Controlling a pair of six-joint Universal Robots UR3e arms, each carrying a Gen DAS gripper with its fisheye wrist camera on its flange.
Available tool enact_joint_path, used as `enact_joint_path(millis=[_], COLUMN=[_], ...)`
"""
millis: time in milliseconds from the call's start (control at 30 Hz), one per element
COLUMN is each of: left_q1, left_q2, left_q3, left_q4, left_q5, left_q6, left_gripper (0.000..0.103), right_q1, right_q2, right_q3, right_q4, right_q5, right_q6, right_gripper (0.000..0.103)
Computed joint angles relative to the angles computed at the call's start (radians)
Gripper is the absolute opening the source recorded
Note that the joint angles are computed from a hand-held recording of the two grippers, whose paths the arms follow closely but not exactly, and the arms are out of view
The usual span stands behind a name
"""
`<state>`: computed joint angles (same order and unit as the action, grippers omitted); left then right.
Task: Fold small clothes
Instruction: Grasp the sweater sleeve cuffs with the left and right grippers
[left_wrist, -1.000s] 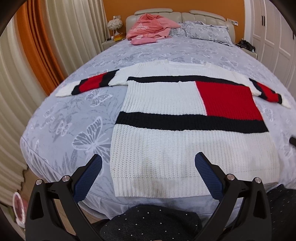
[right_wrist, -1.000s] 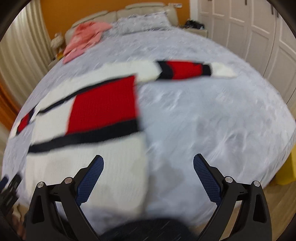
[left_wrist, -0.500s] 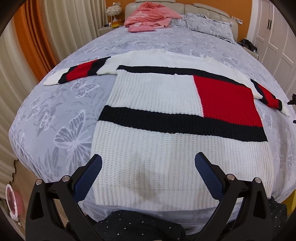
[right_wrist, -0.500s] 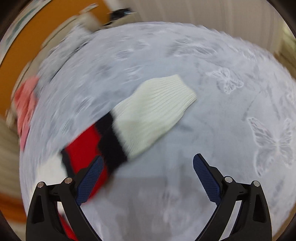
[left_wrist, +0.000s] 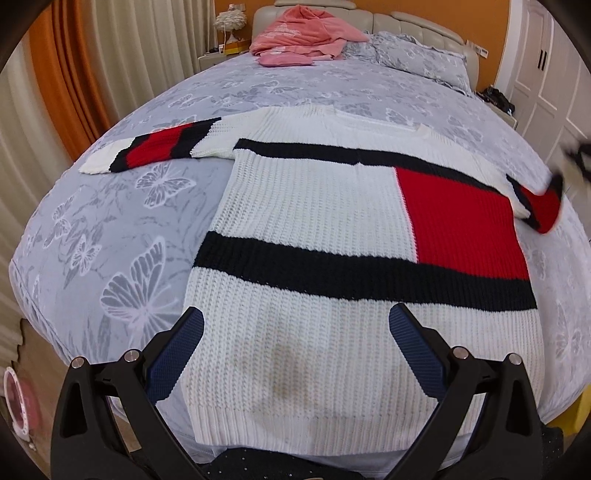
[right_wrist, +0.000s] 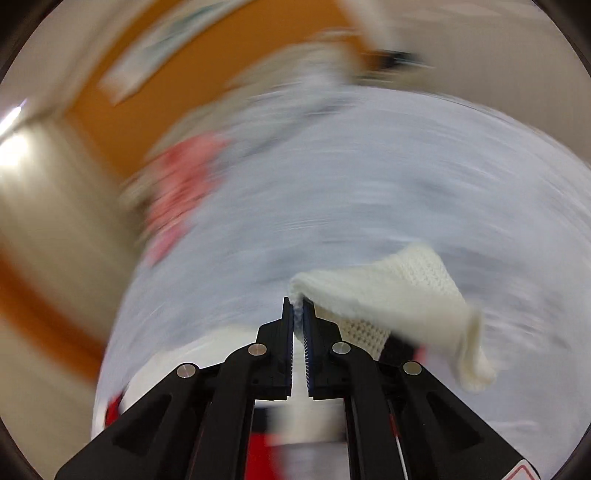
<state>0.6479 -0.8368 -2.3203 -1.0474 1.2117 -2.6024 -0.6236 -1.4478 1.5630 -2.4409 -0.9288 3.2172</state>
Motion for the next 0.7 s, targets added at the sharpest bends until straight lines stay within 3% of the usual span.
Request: enact_joint_path(millis=[133,267,300,367,500,600,667,700], left_q1=[0.072,0.182,0.195,0.201,0.144,0.010,-0.100,-0.152], left_q2=[0.026,0.050,0.039,-0.030,-0.259,-0.572,-0.781,-0.886], left_q3=[0.026,0.078,0.093,0.140,0.245,0.406,0.524,0.612], left_q4=[-0.065,-0.193,-0.215,-0.231,-0.136,0.022,0.180,0.212], left_q5=[-0.057,-0.149,-0.163,-0.185,-0.247,-0.284,-0.276,-0.243], left_q6=[0.017,0.074,0.084,0.088,-0.012,-0.213,-0.389,-0.419], left_gripper=[0.098,0.098,0.098,0.098,0.098,0.098,0.098,0.098], right_q1=[0.393,0.710,0.751,0.799,0.816,0.804,0.759,0.729], right_q2=[0.211,0.510,0.539,0.500,0.241,0.032,-0.064,-0.100], right_q3=[-0.307,-0.590,-0.591,-0.467,-0.049,0.253,0.380,0.422], right_q4=[0.072,0.171,0.143,0.052,-0.141,-0.199,-0.166,-0.146], right_q5=[-0.071,-0.240,-0.285,-0.357,-0.495,-0.613,-0.640,-0.635], right_q6=[0.021,0.034,0.042,0.059,0.142,0.135,0.133,0.135], right_gripper=[0.007,0.028,0.028,0.030,0.057,0.058,0.058,0.058])
